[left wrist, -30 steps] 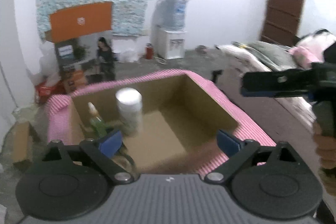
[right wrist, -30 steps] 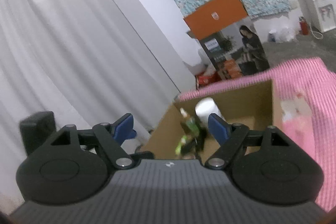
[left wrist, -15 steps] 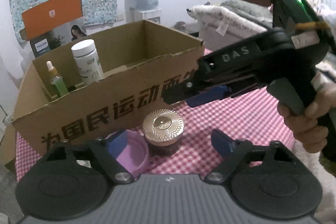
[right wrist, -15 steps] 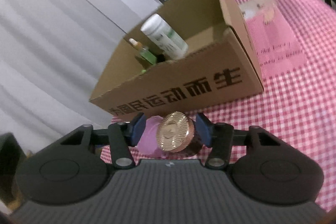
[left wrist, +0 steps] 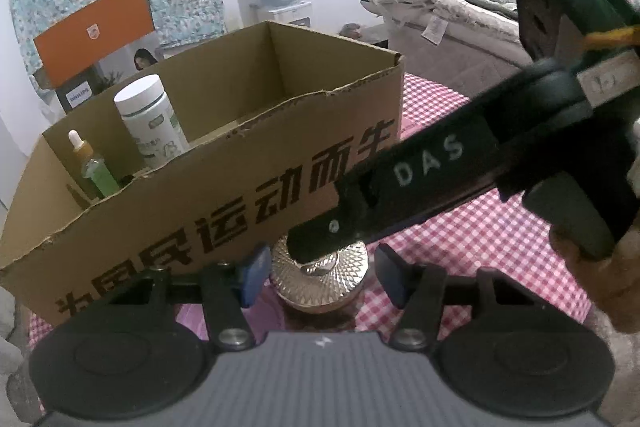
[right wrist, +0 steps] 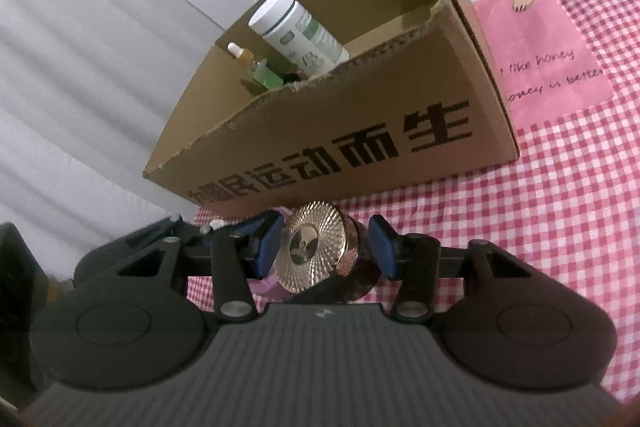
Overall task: Organize rigid objects
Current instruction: 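Close both grippers around the gold ribbed jar, then lift the gold jar with both grippers off the table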
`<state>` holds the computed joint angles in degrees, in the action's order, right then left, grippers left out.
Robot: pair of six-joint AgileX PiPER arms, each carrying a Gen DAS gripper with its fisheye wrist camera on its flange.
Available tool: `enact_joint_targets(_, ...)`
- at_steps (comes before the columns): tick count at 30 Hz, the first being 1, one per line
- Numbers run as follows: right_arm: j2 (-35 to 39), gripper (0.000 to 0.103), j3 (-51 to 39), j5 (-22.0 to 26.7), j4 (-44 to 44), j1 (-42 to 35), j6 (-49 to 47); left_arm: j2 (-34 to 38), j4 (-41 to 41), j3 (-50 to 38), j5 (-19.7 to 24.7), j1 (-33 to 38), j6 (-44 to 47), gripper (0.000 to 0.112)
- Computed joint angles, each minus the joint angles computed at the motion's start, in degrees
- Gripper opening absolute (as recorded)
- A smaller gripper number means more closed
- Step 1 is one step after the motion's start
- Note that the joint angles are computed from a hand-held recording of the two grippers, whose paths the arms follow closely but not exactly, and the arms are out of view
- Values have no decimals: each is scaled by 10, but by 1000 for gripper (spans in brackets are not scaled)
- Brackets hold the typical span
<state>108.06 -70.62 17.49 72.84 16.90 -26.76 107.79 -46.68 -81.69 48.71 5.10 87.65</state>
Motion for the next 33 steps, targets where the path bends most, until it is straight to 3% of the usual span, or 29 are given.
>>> enact_joint_targets(15,-71,48,108,-27,52,-4,-34,-22,-66,50,77,23,66,61)
enact_joint_targets(17,-86,49,131,-32,92,-6,-67,-27,-68,59,61,19,71,68)
enact_joint_targets(23,-101,49,159,-32,158,-10,-131,-18,-25,56,14,-9,37,68)
enact_joint_targets(27,-89,49,147,-25,165,-7,-139,-16,-19,59,-3,-23,23,59)
enact_joint_targets(33,-90,46,152,-25,176,-5,-154,-27,-17,70,11,-19,23,58)
